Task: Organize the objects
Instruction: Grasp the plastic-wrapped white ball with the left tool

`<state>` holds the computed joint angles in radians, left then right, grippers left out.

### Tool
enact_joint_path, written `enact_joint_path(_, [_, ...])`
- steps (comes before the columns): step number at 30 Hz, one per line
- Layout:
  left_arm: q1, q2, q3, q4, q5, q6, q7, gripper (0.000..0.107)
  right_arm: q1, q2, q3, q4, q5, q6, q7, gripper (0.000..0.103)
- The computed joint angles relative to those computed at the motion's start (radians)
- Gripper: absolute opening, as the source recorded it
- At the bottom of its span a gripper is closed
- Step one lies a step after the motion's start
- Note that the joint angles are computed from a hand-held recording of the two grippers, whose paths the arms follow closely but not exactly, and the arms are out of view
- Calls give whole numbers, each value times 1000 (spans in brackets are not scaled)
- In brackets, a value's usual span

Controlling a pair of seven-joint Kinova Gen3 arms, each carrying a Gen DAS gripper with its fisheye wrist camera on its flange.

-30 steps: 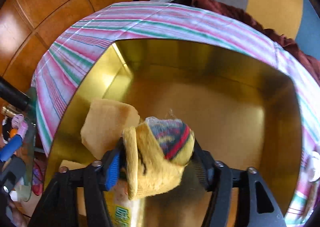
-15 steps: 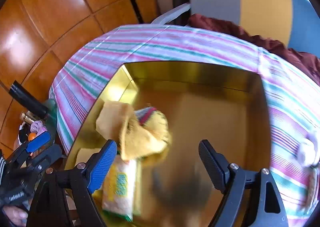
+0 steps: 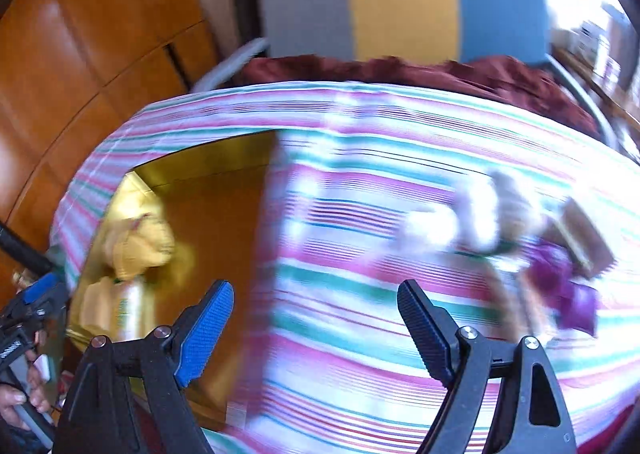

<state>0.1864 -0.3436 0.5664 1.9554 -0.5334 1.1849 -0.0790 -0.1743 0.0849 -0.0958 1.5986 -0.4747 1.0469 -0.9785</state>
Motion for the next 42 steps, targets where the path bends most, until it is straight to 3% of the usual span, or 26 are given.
enact_joint_path(9, [96,175,0,-132,-97,-7,-82,84,157,127,78,-152,43,27,-75,86])
enact_joint_path(13, [153,279,-30,-232,-142,-24,-176,84,242,181,80,-189,-12,13,-113,86])
enact_joint_path(16, [186,360,-64,-312,-152,-41,-255,84,290,225,75,-232,-52,62,-193,86])
enact_joint_path(26, [255,606,-174,-580,-80,-53,-529,76,341,220,48,-227,-96,60,-185,86])
enact_joint_path(31, [253,713,-223,-703,-2,-42,-634,65,358,240,47,-246,-113,89,-194,86])
enact_joint_path(42, [279,906,-338,-936,118,19,-795,63,380,267,36,-275,-141,140,-190,86])
